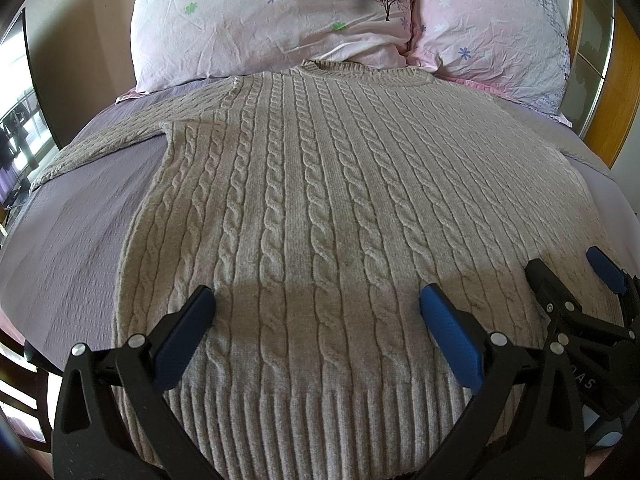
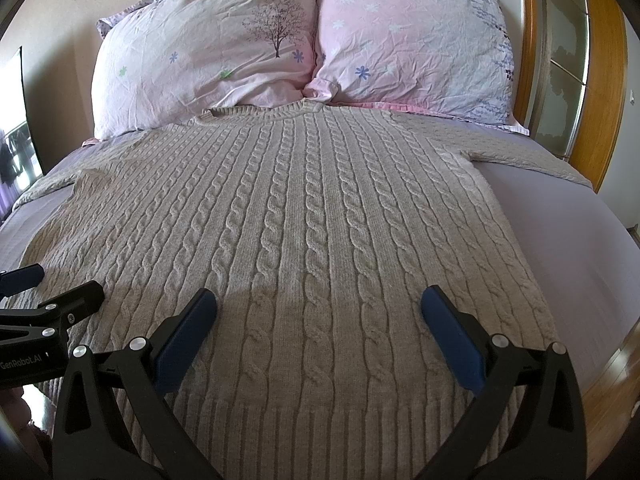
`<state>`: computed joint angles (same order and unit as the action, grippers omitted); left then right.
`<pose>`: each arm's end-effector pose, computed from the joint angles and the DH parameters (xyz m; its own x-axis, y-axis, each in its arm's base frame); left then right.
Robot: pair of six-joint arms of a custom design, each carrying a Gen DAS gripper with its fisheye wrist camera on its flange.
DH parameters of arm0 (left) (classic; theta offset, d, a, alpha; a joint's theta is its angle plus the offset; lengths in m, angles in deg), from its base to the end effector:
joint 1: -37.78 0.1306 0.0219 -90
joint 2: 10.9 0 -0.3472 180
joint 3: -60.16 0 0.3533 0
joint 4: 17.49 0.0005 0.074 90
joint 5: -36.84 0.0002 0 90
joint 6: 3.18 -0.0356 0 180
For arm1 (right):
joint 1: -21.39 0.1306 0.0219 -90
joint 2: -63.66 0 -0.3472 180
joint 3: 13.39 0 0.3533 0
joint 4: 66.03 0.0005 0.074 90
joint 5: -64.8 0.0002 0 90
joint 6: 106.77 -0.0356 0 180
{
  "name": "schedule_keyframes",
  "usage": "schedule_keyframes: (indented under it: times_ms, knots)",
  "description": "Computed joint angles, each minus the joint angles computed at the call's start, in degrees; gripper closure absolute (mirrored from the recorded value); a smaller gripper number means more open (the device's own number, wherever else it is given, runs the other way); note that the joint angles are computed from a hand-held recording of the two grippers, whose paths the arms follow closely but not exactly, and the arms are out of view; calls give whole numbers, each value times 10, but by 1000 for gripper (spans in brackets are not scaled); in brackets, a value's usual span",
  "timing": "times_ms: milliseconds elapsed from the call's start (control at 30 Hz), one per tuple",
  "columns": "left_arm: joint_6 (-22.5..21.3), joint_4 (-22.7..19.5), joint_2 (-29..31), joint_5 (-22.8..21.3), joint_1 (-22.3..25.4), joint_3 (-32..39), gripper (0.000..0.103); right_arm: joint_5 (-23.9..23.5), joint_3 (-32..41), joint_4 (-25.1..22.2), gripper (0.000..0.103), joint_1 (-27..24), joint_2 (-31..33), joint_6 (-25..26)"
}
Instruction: Fold small clothes
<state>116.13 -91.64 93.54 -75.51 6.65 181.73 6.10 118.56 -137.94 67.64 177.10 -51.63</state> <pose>0.4383 -0.2495 0.4811 -0.7735 -0.0618 -0.6308 -0.0891 0.9960 0.0117 0.3990 0.3893 0.4774 -0.6859 -0.0102 -0.7276 -0.0134 0.9999 -0.0014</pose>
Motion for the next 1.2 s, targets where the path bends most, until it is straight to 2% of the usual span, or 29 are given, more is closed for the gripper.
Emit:
schedule_keyframes:
  times_ms: [100,167,233,300,400,467,533,567,600,633,700,733,800,833,967,1000,1033,1067,1133,1167,1200]
  knots:
    - [-2,-1,0,1,0,1,2,-15,9,-9,1,-3,3,13]
    - [-10,-3,1,6,2,3,2,-60,18,-13,1,-21,0,30]
    - [-23,-6,4,22,8,7,2,-80,-1,15,1,-45,-30,20]
    - [-37,-19,16,44,18,31,2,-79,-4,21,1,-77,-53,4]
    - [-53,3,11,74,46,36,2,-105,22,11,1,-166,-68,-33]
    - [-64,40,3,104,77,30,2,-144,50,-4,1,-242,-55,-65]
    - [-65,69,-2,144,114,28,2,-178,85,-30,14,-314,-28,-107]
    - [-58,77,-3,160,131,28,2,-203,111,-50,17,-350,-5,-133]
    - [-51,83,-4,173,146,26,2,-221,130,-66,25,-377,13,-156]
    - [-38,91,-5,189,169,25,2,-235,148,-79,27,-398,29,-176]
    - [-19,92,-2,195,199,30,2,-257,172,-97,37,-432,55,-211]
    - [-5,84,3,193,218,37,2,-263,188,-107,39,-447,70,-227]
    - [14,81,7,202,246,43,2,-270,196,-111,40,-465,84,-244]
    - [26,84,7,210,261,42,2,-273,213,-122,45,-472,99,-250]
    - [62,99,6,213,304,39,2,-251,195,-84,55,-485,97,-270]
    - [70,101,5,209,313,39,2,-249,176,-63,65,-488,90,-275]
    - [75,105,2,207,322,35,2,-246,159,-45,78,-491,85,-280]
    - [80,109,2,207,328,34,2,-244,159,-40,86,-492,89,-281]
    - [87,121,-6,209,344,20,2,-254,158,-24,92,-497,94,-272]
    - [92,127,-6,211,352,19,2,-249,178,-36,92,-494,105,-264]
    - [94,134,-11,211,356,11,2,-221,210,-53,93,-483,118,-246]
